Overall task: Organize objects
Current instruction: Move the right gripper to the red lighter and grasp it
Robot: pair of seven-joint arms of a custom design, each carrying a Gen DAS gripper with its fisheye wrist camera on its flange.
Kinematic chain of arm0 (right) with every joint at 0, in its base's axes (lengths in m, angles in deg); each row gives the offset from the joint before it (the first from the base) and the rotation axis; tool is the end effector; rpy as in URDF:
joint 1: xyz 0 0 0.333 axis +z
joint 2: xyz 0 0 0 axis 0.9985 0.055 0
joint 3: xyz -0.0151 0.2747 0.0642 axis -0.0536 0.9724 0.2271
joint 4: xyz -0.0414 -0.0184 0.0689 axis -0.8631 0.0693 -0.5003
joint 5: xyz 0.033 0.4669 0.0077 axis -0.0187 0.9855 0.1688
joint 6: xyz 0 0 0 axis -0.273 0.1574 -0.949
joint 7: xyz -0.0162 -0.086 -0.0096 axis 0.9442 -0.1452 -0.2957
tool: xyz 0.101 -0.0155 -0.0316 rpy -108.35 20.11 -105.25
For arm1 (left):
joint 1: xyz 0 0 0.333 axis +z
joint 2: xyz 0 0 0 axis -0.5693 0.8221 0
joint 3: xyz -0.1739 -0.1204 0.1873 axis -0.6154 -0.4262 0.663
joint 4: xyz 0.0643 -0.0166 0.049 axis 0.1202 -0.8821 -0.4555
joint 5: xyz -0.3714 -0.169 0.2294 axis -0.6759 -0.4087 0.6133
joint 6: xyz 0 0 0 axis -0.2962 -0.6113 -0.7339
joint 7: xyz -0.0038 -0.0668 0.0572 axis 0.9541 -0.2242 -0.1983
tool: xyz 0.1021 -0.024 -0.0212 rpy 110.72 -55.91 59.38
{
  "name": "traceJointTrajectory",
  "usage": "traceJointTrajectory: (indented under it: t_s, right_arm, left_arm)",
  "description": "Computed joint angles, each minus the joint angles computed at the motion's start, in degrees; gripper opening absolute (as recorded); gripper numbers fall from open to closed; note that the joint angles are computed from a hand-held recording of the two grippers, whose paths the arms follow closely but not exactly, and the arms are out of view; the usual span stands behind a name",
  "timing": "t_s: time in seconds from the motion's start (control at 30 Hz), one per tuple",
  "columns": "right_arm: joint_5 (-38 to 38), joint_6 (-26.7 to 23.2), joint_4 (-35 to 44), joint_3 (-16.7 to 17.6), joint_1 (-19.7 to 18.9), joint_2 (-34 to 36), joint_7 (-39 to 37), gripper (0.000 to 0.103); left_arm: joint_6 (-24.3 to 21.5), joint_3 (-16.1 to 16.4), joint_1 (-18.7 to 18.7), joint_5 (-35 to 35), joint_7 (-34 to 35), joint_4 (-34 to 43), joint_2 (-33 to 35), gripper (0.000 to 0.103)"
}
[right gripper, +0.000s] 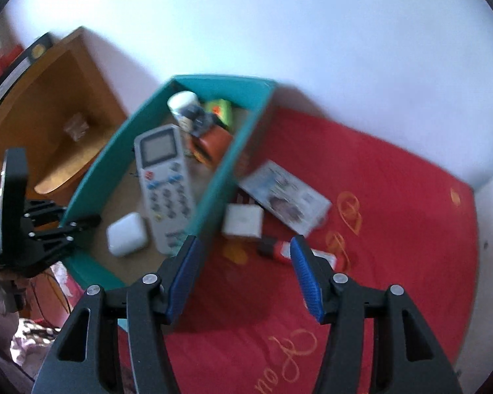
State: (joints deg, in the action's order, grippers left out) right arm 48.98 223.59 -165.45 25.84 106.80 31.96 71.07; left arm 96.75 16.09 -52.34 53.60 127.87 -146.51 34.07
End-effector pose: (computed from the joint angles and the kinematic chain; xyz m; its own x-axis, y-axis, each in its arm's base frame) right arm 0.4211 0.1176 0.4074 0.3055 -0.9464 -0.1052 -0.8456 -0.2188 -0.4868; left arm 0.4217 -0.3375 0.3252 -0.1703 -0.9778 -0.1221 -0.8956 0.2052 -0.3947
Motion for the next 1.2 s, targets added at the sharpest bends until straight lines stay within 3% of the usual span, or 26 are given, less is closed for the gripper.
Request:
traceJointTrajectory:
  t_s: [0.13, 0.33, 0.47, 0.63, 0.93, 1.07, 1.2]
  right_arm:
    - [-0.7, -0.7, -1.1, 0.3, -1.9, 0.1, 1.5, 0.058]
    - [-0.8, 0.2, -0.1, 0.1, -1.4, 4.8, 0.5, 0.058]
    - [-5.5, 2.4, 0.3, 3.2, -3.7, 6.6, 1.1, 0.058]
    - [-9.2, 2.7, 1.9, 2.6, -3.6, 8.6, -3.4, 0.058]
    - [-7.0, -1.7, 6.3, 1.2, -3.1, 13.7, -11.2, 0.058]
    - [-2.7, -5.6, 6.2, -0.2, -2.2, 12.2, -14.0, 0.048]
    - [0.6, -9.2, 4.9, -0.9, -1.3, 9.4, -18.0, 0.045]
  left_arm:
    - [0.0, 0.0, 0.0, -0.1, 0.1, -0.1, -0.1, 0.01]
    - [-0.1, 0.0, 0.0, 0.0, 0.0, 0.0, -0.1, 0.01]
    - [-0.1, 0.0, 0.0, 0.0, 0.0, 0.0, -0.1, 0.01]
    - [-0.2, -0.1, -0.1, 0.2, -0.4, 0.1, 0.1, 0.01]
    - [-0.2, -0.1, -0.1, 0.2, -0.3, 0.0, 0.0, 0.01]
    - [-0.2, -0.1, -0.1, 0.2, -0.3, 0.0, 0.0, 0.01]
    - [-0.3, -0.1, -0.1, 0.3, -0.4, 0.1, 0.1, 0.01]
